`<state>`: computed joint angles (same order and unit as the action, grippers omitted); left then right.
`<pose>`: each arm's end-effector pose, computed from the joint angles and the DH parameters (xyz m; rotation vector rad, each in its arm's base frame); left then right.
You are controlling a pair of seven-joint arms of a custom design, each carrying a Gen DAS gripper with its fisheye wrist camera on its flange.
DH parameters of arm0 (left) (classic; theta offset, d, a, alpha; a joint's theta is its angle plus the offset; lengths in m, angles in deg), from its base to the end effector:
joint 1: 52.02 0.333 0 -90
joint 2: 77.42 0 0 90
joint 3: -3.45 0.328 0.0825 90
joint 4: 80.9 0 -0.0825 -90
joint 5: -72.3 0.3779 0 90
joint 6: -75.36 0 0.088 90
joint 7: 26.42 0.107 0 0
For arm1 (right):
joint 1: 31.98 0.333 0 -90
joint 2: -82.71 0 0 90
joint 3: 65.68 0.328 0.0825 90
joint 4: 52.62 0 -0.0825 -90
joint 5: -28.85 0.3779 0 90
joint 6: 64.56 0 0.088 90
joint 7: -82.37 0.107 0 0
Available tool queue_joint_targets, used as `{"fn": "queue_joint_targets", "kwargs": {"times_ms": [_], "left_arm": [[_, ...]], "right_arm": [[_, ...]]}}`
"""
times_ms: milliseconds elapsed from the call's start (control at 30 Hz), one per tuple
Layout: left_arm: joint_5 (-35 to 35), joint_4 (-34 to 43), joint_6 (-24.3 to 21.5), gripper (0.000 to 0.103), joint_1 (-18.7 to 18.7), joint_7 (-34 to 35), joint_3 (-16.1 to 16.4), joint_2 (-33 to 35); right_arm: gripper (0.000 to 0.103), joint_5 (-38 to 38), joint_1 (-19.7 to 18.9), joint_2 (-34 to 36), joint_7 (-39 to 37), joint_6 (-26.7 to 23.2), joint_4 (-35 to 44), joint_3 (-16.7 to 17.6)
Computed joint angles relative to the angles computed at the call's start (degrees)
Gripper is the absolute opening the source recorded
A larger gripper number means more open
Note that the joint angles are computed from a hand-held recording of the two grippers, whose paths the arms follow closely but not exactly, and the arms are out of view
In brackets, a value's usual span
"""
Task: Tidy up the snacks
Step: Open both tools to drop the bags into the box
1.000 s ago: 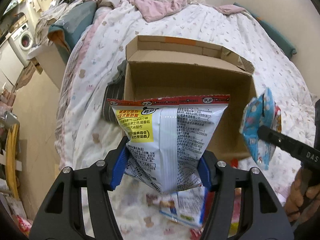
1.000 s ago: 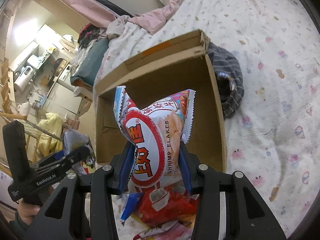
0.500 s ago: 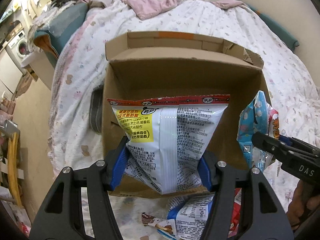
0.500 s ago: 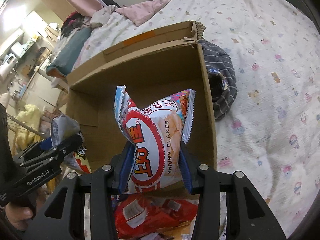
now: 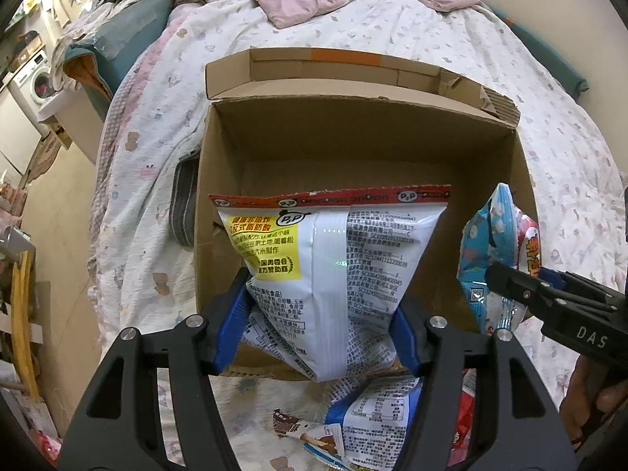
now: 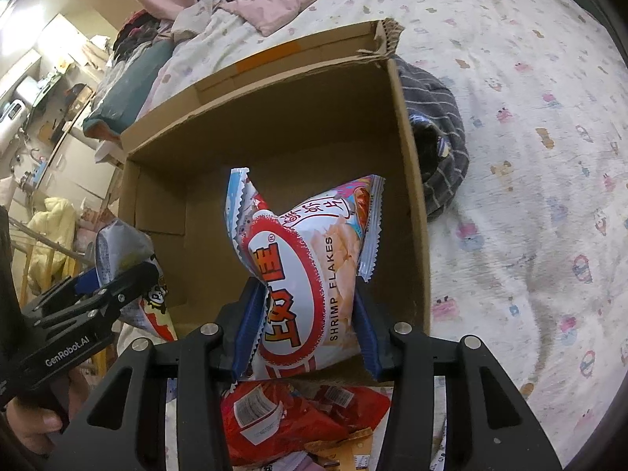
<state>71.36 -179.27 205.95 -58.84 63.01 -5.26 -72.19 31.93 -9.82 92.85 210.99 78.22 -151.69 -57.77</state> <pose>0.6036 -0.1641 0.5887 -1.7339 2.2311 -0.5675 0.5704 0.3221 0.5554 -1.6234 1.9687 -0.0561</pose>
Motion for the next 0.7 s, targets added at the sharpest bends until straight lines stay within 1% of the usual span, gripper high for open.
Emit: {"fn": "queue_joint_targets", "kwargs": {"times_ms": [100, 167, 267, 533, 633, 667, 700], "left_arm": [[-0.1, 0.1, -0.3, 0.064, 0.1, 0.1, 0.1, 0.0], [0.1, -0.2, 0.3, 0.077, 0.1, 0.0, 0.1, -0.3], [0.7, -0.9, 1.6, 0.086, 0.0, -0.3, 0.1, -0.8], [-1.5, -1.3, 2.4, 0.087, 0.5, 0.1, 0.0, -1.4], [-1.2, -2.1, 3.9, 0.087, 0.5, -0.1, 0.0, -2.1], [-1.4, -2.3, 4.3, 0.087, 0.6, -0.1, 0.0, -2.3], [-2.0, -2.5, 4.8, 0.087, 0.7, 0.2, 0.0, -2.5]], "right_arm": [[0.048, -0.4, 0.1, 0.2, 0.3, -0.4, 0.5, -0.1], [0.048, -0.3, 0.0, 0.4, 0.5, -0.6, 0.7, -0.1], [0.049, -0.2, 0.0, 0.5, 0.2, -0.5, 0.8, 0.0], [0.051, 0.7, -0.3, 0.0, -0.1, 1.0, -0.2, 0.0], [0.064, 1.7, -0.5, -0.7, -0.8, 3.4, -1.5, 0.3], [0.071, 1.8, -0.5, -0.8, -1.2, 4.1, -1.7, 0.3], [0.075, 1.4, -0.4, -1.1, -1.0, 4.8, -2.0, 0.2]]}}
